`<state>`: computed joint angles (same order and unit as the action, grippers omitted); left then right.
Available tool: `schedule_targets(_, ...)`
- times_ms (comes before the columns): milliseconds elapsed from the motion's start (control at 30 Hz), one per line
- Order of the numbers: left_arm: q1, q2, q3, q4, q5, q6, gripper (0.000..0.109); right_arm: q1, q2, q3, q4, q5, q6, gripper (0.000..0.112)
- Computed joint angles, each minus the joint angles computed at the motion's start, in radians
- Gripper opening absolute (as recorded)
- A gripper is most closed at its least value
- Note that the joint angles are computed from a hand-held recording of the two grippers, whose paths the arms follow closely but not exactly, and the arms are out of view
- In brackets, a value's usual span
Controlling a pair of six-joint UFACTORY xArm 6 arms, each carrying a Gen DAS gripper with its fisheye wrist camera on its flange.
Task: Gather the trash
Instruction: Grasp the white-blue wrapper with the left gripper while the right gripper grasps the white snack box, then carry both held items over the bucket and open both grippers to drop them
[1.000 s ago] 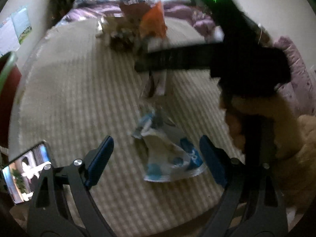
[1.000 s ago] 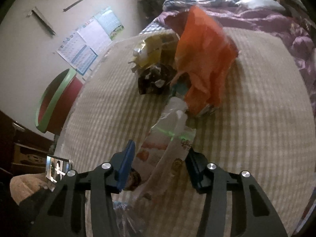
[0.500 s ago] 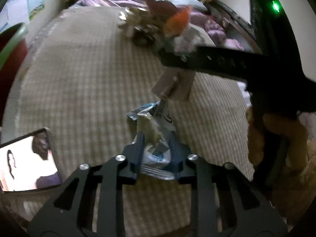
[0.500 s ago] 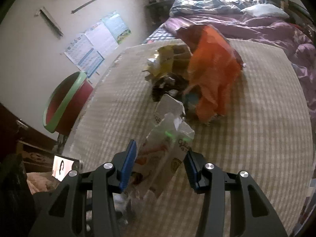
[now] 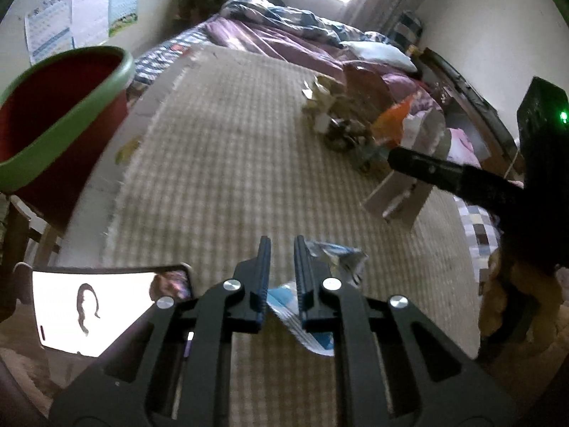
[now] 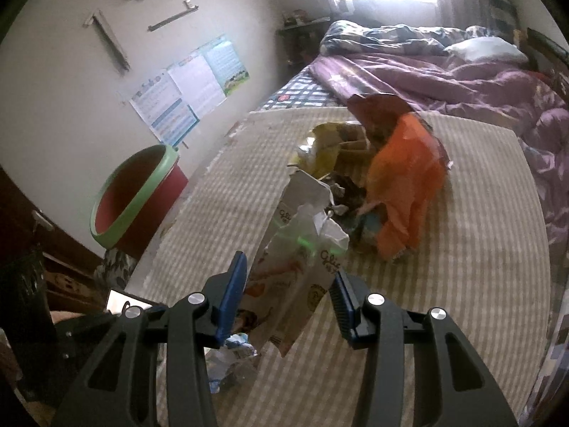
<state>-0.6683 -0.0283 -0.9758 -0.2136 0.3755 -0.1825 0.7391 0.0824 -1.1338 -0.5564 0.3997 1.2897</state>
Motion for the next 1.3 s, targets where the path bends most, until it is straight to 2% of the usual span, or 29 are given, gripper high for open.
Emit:
schedule_targets(33,0.004,0.001,-0.004,-0.005,0.002,0.004,0.013,0.002,0.007,-0.009,0.002,0.004,-0.006,0.044)
schedule_targets(67,0.002,0.012,-0.016,-0.015,0.001,0.011,0.021,0.002,0.012,-0.013,0.003,0.003,-0.008,0.044)
schedule_targets(100,0.0,0.018,-0.025,-0.066,0.007,0.057,0.034,0.001,0.013,-0.013,0.003,0.0,-0.007,0.044)
schedule_targets(167,-0.01,0.028,-0.037,-0.127,0.011,0.123,0.045,-0.004,0.008,-0.006,-0.004,0.002,0.003,0.044)
schedule_targets(267,-0.037,0.073,-0.086,-0.168,0.042,0.207,0.052,-0.012,-0.012,0.015,-0.028,0.009,0.037,0.044)
schedule_targets(467,-0.064,0.152,-0.163,-0.118,0.155,0.231,0.05,-0.03,-0.035,0.051,-0.034,0.001,0.077,0.044)
schedule_targets(533,-0.062,0.159,-0.173,-0.119,0.162,0.236,0.037,-0.03,-0.031,0.051,-0.031,-0.005,0.076,0.044)
schedule_targets(700,-0.043,0.141,-0.158,-0.105,0.105,0.219,0.03,-0.026,0.005,0.018,0.001,-0.026,0.028,0.044)
schedule_targets(867,-0.009,0.119,-0.139,-0.045,0.056,0.141,0.028,-0.017,0.051,-0.035,0.028,-0.031,-0.032,0.044)
schedule_targets(1100,0.053,0.068,-0.102,0.147,-0.004,-0.057,0.028,-0.019,0.11,-0.098,0.093,-0.043,-0.119,0.044)
schedule_targets(1300,0.097,0.045,-0.082,0.243,-0.026,-0.162,0.028,-0.004,0.183,-0.187,0.156,-0.035,-0.221,0.044)
